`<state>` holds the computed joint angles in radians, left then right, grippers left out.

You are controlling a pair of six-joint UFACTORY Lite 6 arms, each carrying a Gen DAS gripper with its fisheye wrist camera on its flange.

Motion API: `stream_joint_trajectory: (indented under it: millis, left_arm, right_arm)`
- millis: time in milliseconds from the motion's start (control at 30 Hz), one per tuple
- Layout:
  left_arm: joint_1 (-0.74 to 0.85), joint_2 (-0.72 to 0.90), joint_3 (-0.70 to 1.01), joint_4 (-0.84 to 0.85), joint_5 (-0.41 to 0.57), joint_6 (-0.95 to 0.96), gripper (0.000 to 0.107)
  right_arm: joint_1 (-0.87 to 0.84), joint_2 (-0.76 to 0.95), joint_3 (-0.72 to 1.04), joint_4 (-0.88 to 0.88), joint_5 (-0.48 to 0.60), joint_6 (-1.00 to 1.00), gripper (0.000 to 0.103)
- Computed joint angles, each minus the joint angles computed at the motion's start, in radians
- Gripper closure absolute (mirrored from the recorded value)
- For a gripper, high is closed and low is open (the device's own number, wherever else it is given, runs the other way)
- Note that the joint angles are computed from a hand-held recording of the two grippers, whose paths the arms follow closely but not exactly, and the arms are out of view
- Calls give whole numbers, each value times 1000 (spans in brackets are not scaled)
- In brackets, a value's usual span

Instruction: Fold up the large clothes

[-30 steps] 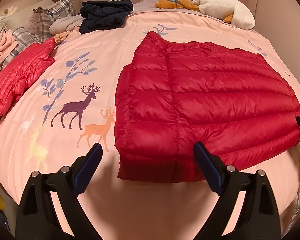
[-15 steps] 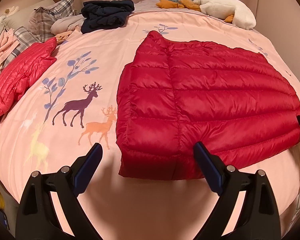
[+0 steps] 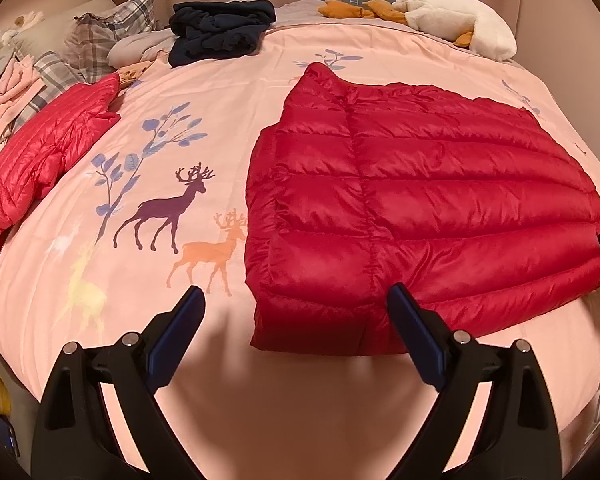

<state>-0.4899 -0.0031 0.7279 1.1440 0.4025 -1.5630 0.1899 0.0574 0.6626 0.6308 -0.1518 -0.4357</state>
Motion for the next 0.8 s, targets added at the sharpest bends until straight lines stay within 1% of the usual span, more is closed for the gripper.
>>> stream_joint_trajectory:
  millis: [167,233,333,467,533,800]
  left_arm:
    - [-2,-5,-3,0,8,-4,14]
    - [-1,-8,-6,1,9,-7,14]
    - [-4,-11,-10,3,14,-13,14]
    - [-10,-15,-12,8,27,-23,14]
    - [-9,-21,-20,14,30,-31,14]
    - [19,-68,-51,7,58,-38,14]
  right_arm:
    - [6,-13,-18,42,-11,-37,21]
    - [-3,-18,-22,21,-8,-16,21]
    - [-4,-27,-35,58,-14,-52,21]
    - [-10,-33,-44,46,-17,-41,21]
    - [-3,-35,-48,76,-24,-68,21]
    - [-17,-61,-80,59,-31,-58,21]
